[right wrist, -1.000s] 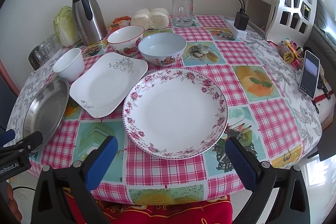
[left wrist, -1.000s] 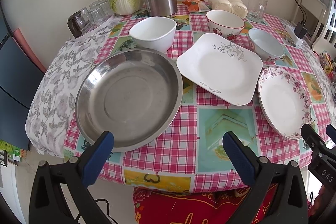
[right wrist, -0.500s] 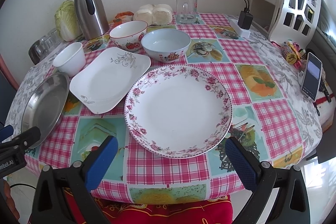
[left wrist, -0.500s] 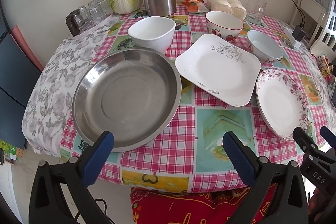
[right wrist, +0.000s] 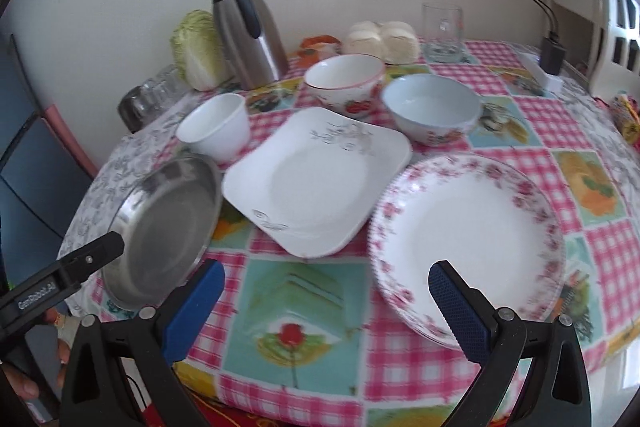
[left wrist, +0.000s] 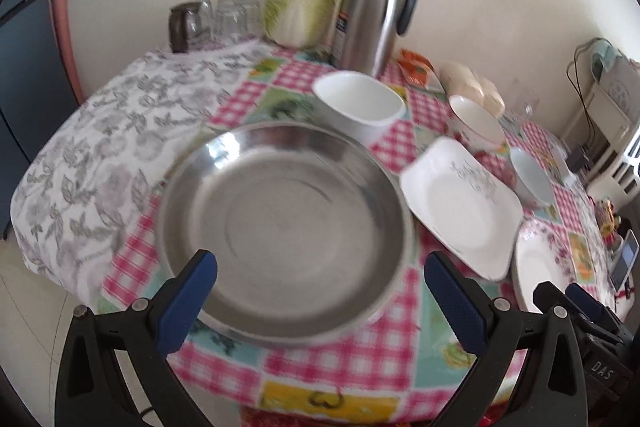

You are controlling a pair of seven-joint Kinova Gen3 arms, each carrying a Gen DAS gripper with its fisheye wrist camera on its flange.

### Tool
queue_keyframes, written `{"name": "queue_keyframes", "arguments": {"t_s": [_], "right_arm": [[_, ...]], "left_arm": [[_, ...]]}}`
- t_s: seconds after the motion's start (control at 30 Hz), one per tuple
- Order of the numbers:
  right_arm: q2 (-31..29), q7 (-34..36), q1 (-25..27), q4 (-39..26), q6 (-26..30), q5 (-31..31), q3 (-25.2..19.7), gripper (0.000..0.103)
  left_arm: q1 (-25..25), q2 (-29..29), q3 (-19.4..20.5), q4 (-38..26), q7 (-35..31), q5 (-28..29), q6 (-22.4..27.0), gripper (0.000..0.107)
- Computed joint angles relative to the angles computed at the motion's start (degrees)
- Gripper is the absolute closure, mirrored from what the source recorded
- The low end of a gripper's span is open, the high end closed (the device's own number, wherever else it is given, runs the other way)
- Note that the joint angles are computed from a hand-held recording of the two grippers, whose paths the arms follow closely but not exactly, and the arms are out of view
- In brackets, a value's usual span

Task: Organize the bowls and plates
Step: 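Close both grippers on the rim of the stainless steel plate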

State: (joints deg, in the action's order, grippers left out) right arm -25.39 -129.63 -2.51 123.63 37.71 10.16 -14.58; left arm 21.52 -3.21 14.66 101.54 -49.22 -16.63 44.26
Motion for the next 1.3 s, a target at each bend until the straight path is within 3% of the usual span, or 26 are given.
{"name": "queue_keyframes", "arguments": {"t_s": [0.1,0.2,0.27,0.47,0.53,0.6,0.73,1.03,1.17,1.3], "right_arm": [[2.0,1.7,-2.7,0.1,-3.7,-1.4,1.0,0.000],[4.8,5.5,-6.6,-0.5,-5.8,-4.8,3.7,0.000],[7.1,6.0,-6.9,-1.3,-5.9,-5.0,2.7,0.000],[12.3,7.2,-9.5,-2.9,-6.5,-7.7,4.2,0.000],[13.2,8.7,-10.7,-2.7,-7.8,-10.2,6.0,0.000],[14.6,8.6,-10.6,-3.3,-8.2,-10.3,5.8,0.000],[17.6,6.2,-10.0,-5.3,-7.0,-7.2,4.1,0.015],[20.5,4.7,-12.2,-7.1,-6.2,-2.6,5.2,0.026],[21.6,3.6,-12.8,-7.7,-6.3,0.1,5.1,0.030],[22.6,5.6,-13.3,-8.2,-6.6,-0.4,6.0,0.044]], "left_arm": [[-6.8,-2.3,3.7,4.2,2.0,-2.8,-6.3,0.005],[-13.7,-2.0,7.2,4.6,-2.0,-0.8,-7.1,0.005],[-14.2,-1.0,4.9,4.2,-6.7,3.4,-6.7,0.005],[-8.2,1.8,-9.9,4.8,-16.5,17.4,-7.5,0.005],[-10.5,2.7,-10.2,4.8,-20.0,20.8,-6.7,0.005],[-12.2,4.1,-9.8,4.0,-20.2,20.7,-5.7,0.005],[-13.8,6.2,-10.1,3.1,-23.4,21.8,-5.0,0.006],[-15.3,9.7,-10.2,1.2,-26.2,24.0,-4.2,0.034],[-14.1,10.3,-10.1,0.7,-24.9,21.4,-5.2,0.046],[-12.8,10.8,-10.3,0.1,-22.4,18.0,-5.3,0.060]]}}
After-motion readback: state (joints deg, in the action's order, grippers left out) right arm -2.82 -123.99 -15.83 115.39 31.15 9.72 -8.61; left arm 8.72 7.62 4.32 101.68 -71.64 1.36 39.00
